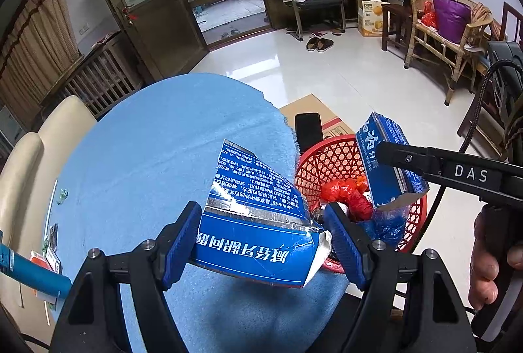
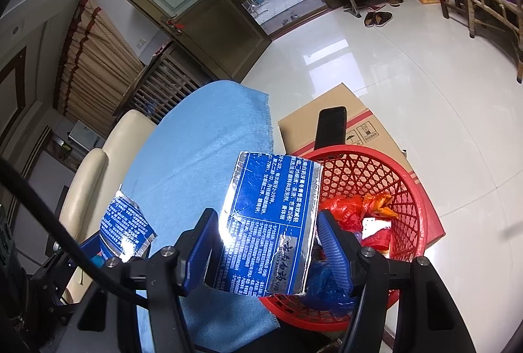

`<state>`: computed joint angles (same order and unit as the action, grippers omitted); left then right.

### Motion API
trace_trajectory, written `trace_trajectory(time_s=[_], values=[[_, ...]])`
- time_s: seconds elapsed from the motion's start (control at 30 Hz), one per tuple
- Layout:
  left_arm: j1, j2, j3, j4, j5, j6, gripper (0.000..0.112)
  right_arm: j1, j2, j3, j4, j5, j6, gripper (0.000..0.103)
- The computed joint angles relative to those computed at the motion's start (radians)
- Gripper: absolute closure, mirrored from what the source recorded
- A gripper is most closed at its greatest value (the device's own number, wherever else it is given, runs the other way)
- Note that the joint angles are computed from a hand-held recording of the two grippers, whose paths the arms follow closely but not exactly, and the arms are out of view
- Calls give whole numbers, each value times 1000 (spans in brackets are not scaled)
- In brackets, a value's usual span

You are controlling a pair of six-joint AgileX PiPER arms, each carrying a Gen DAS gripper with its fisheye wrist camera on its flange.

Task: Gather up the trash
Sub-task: 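Carry both held cartons over the red basket with both tools, then open the right tool over the basket while the left tool releases its carton inside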

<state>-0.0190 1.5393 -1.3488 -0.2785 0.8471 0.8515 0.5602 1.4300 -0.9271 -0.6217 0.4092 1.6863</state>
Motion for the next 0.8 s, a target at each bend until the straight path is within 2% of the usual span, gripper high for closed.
trace_trajectory(time_s=[0.8], values=[[-44,48,-21,6,17,-1,34,-56,-5,56,75,-37,-30,36]])
